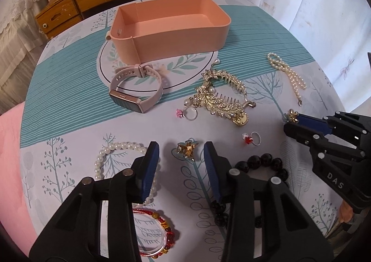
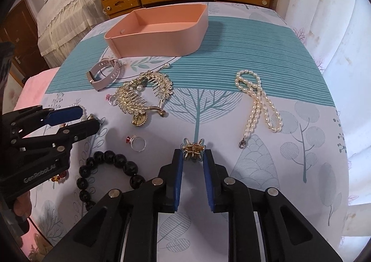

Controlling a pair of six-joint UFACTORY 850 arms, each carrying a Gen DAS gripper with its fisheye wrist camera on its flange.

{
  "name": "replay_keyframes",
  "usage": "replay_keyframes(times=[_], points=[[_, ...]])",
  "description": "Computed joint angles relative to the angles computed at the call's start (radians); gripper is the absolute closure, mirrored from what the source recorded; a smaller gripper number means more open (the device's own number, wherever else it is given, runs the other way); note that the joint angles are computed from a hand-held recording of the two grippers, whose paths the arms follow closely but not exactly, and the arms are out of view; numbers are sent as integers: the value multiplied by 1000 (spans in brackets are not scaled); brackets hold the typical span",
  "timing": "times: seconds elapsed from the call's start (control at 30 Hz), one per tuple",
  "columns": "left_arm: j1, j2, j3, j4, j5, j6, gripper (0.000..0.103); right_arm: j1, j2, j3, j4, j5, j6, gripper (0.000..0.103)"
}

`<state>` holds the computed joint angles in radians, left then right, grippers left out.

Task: Organize jewelry
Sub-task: 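Grasp a small gold flower charm with the right gripper while the left grasps another, then carry both gold charms up and over the pink tray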

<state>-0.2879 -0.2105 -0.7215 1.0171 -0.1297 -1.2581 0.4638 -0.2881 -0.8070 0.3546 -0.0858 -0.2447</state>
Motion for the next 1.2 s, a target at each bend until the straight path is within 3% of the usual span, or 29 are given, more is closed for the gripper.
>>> replay_keyframes(times=[0.2,0.57,0.77,0.97,1.03,1.2], points=[[-1,-26,-17,-97,-10,117,87,-8,14,13,104,-11,-105,85],[0,10,-11,41,-30,-28,87,-6,39,17,279,-20,-293,85],[14,62,-43,-32,-51,64,87,-14,63,-28,439,-60,-471,85],[42,48,-154,-77,-75,130,87,-25,34,-160,495,-85,-525,85],[62,28,-197,-169,-74,225,87,-26,3,-225,484,-96,-516,85],[128,-77,-345,-563,-90,586,87,-26,-116,-403,289,-165,-309,85]])
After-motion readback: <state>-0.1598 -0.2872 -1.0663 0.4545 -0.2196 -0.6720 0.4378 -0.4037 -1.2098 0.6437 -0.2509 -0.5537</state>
